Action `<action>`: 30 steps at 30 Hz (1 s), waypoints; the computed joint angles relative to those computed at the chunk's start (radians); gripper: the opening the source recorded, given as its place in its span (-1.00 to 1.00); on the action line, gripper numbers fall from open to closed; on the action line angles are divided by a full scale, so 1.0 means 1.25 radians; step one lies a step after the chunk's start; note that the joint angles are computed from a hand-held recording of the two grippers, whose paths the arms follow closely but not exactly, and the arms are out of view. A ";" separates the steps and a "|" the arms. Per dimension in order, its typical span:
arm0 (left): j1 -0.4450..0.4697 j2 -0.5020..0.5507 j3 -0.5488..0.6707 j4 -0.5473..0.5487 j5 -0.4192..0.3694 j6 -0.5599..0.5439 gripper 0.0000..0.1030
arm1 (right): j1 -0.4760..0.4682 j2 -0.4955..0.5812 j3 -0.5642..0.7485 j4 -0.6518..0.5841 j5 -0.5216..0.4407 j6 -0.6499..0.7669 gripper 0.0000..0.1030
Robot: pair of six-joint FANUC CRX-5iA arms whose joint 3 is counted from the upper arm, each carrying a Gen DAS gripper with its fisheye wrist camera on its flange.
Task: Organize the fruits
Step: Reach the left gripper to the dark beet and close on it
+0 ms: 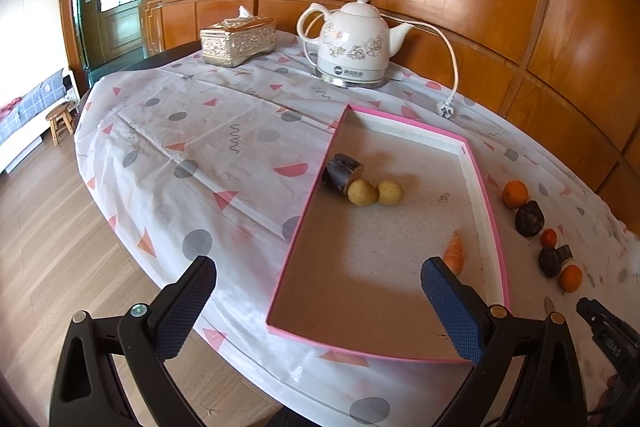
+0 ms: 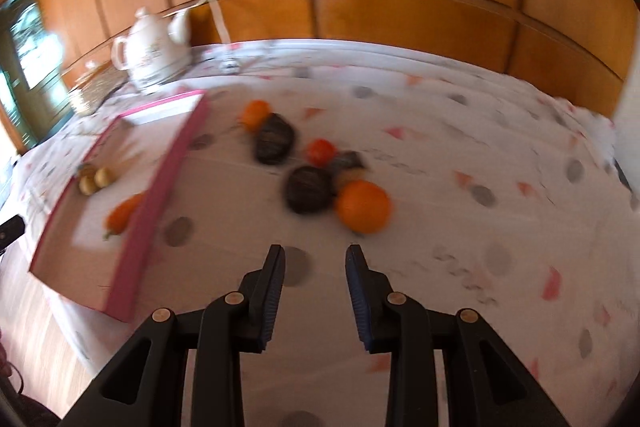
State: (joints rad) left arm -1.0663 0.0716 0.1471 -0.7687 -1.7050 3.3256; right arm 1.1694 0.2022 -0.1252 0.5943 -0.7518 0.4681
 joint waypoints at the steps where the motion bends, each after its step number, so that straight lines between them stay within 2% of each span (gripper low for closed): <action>1: 0.000 0.003 0.004 -0.001 0.002 -0.008 0.99 | -0.003 -0.006 -0.010 0.008 -0.005 -0.015 -0.39; 6: -0.001 0.016 0.023 -0.010 0.027 -0.059 0.99 | -0.020 -0.035 -0.062 0.042 -0.031 -0.090 -0.39; 14: 0.011 0.024 0.042 -0.005 0.100 -0.144 0.99 | -0.043 -0.075 -0.122 0.071 -0.077 -0.185 -0.39; 26: 0.084 0.092 0.135 0.065 0.220 -0.379 0.95 | -0.058 -0.096 -0.163 0.086 -0.089 -0.237 -0.39; 30: 0.129 0.109 0.144 0.130 0.291 -0.437 0.73 | -0.064 -0.103 -0.173 0.093 -0.086 -0.246 -0.39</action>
